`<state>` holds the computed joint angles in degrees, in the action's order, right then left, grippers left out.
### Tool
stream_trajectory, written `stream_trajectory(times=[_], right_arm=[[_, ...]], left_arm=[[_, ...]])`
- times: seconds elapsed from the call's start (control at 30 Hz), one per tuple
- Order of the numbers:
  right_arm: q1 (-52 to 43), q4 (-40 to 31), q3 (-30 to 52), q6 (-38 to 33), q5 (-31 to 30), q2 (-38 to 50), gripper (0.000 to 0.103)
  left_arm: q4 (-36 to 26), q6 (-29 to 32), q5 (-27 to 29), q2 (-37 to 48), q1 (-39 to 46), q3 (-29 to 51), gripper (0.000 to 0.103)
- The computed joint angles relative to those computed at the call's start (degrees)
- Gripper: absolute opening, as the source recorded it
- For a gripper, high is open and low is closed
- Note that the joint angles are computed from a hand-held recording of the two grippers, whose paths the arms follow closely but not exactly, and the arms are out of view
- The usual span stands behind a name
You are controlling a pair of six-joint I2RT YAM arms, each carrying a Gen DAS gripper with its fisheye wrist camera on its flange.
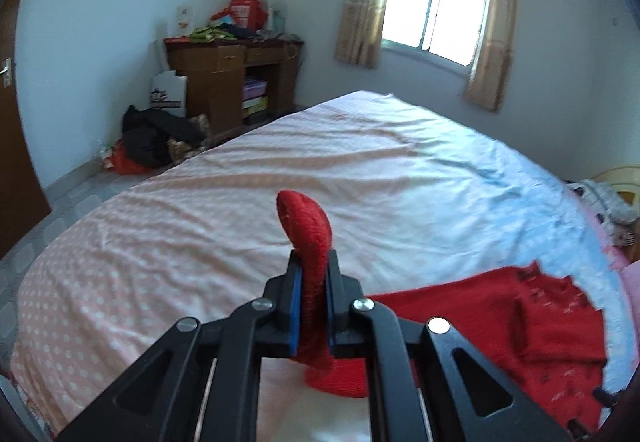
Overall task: Fold small clothes
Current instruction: 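Lift the cuff with the left tool and fold the sleeve across the body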
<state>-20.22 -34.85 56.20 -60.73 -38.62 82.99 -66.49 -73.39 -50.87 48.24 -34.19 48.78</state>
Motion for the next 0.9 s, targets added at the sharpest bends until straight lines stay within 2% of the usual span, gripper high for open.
stream_trajectory(times=[0.13,0.4,0.6,0.73,0.9], right_arm=[[-3.5,-1.3,2.7,-1.6,-1.2,1.9,0.071],[-9.2,-2.9,8.6,-3.2,-2.7,7.3,0.071],[-12.7,-5.3,12.6,-4.5,-4.0,11.0,0.071],[-14.5,-6.8,14.9,-6.1,-4.1,13.3,0.071],[-17.2,-7.8,18.3,-8.0,-4.2,16.4,0.071]], left_arm=[[4.2,3.5,0.3,4.2,-0.6,4.7,0.01],[8.9,7.9,-1.6,12.8,-2.1,13.0,0.01],[12.7,10.2,-0.2,17.7,-2.0,16.2,0.01],[14.9,11.0,1.7,20.3,-1.7,18.4,0.01],[15.5,12.7,0.4,26.0,-3.1,25.1,0.01]])
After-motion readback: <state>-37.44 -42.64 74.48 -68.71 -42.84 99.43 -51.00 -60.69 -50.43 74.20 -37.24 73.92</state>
